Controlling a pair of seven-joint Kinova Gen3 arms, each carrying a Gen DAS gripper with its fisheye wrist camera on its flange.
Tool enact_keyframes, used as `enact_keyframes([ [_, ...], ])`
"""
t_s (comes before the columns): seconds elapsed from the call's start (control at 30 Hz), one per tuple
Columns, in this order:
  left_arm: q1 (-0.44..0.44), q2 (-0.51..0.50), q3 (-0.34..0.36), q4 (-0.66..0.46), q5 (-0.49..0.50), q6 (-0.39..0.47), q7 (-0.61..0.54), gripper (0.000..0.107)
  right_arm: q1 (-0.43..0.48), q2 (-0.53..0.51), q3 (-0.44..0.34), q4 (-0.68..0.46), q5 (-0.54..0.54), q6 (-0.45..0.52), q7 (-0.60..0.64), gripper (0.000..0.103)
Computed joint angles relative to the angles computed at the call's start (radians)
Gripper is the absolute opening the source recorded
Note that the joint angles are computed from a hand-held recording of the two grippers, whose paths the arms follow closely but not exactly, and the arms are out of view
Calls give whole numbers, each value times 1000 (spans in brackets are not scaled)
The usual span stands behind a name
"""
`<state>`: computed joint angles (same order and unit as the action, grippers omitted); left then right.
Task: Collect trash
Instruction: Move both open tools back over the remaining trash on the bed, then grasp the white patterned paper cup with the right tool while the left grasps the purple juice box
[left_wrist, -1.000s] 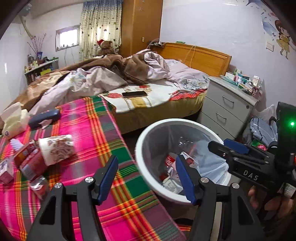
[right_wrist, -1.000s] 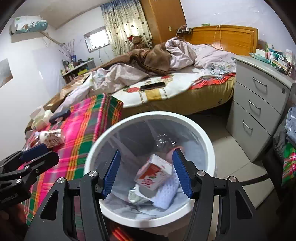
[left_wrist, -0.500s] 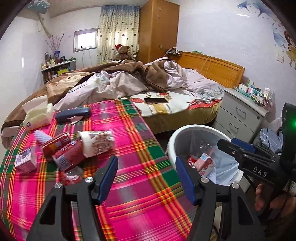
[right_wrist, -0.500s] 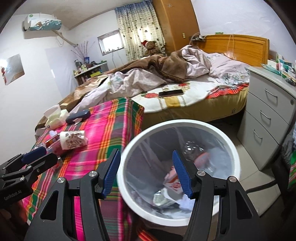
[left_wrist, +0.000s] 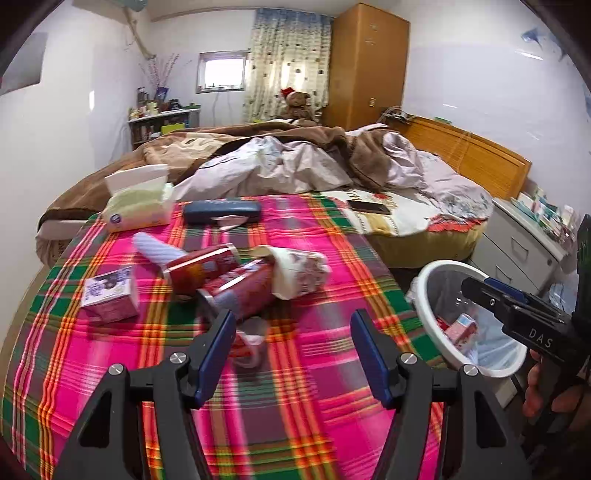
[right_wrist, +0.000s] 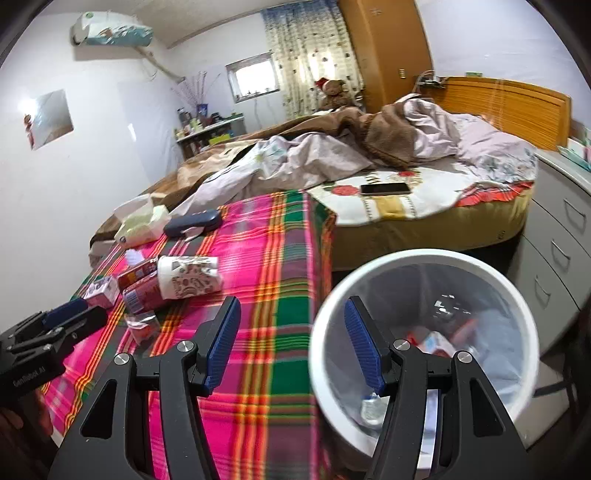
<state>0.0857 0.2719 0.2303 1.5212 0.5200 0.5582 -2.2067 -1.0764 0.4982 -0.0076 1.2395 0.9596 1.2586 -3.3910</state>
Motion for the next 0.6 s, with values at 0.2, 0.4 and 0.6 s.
enact_keyframes([
  [0.2,-29,18,-30,-21,-23,-8,32,67,43,47,1,-84,-46,-70,137,60],
  [0.4,-52,43,-52,-57,-70,-5,78,67,59,86,32,-158,-101,-137,243,60],
  [0.6,-79,79,-66,-113,-109,13,132,69,80,150,61,-282,-181,-151,379,60],
])
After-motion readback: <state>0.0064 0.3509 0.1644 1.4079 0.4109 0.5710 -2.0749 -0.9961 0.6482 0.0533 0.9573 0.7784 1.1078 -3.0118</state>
